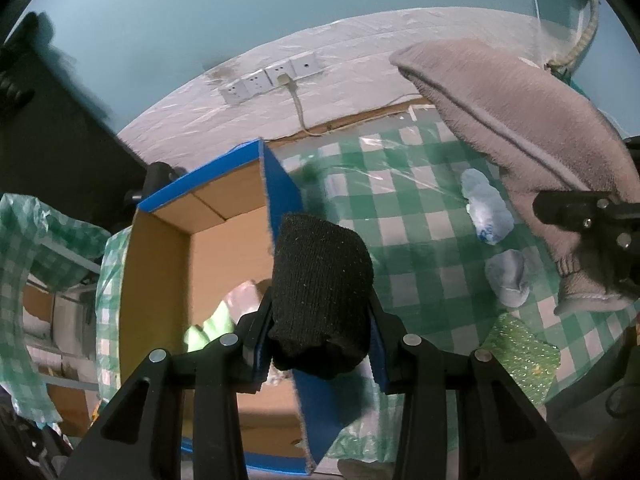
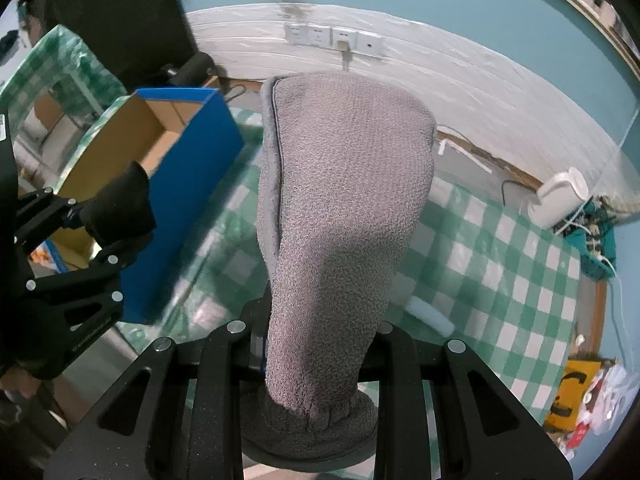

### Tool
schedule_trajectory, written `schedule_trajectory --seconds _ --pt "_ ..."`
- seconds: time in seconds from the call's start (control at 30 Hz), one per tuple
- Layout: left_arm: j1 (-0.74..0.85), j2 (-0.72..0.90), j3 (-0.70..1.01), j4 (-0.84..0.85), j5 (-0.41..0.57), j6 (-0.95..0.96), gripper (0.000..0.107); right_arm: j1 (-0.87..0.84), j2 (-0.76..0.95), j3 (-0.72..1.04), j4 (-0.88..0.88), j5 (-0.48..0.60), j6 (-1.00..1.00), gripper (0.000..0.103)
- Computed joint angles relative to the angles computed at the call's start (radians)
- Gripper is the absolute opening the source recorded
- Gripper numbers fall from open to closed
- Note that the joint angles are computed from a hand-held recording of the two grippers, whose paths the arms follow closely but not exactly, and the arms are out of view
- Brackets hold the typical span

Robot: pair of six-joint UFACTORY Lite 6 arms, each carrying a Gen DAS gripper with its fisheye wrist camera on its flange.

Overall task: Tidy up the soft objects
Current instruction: 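Carry the towel and black sock into the box and open both tools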

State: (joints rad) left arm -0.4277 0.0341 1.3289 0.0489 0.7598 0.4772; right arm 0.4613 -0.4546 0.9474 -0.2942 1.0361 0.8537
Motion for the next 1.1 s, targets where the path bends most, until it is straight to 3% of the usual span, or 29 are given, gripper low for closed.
schedule_trajectory --seconds 0.57,1.1 --pt "0.209 0.058 0.090 -0.100 0.008 0.144 0.040 0.120 0.335 0.311 -0.023 -0.020 0.017 0.024" --pt "0.400 0.226 0.246 -0.153 0.005 0.219 0.040 0.152 0.737 0.750 0.038 -0.006 -0.088 0.024"
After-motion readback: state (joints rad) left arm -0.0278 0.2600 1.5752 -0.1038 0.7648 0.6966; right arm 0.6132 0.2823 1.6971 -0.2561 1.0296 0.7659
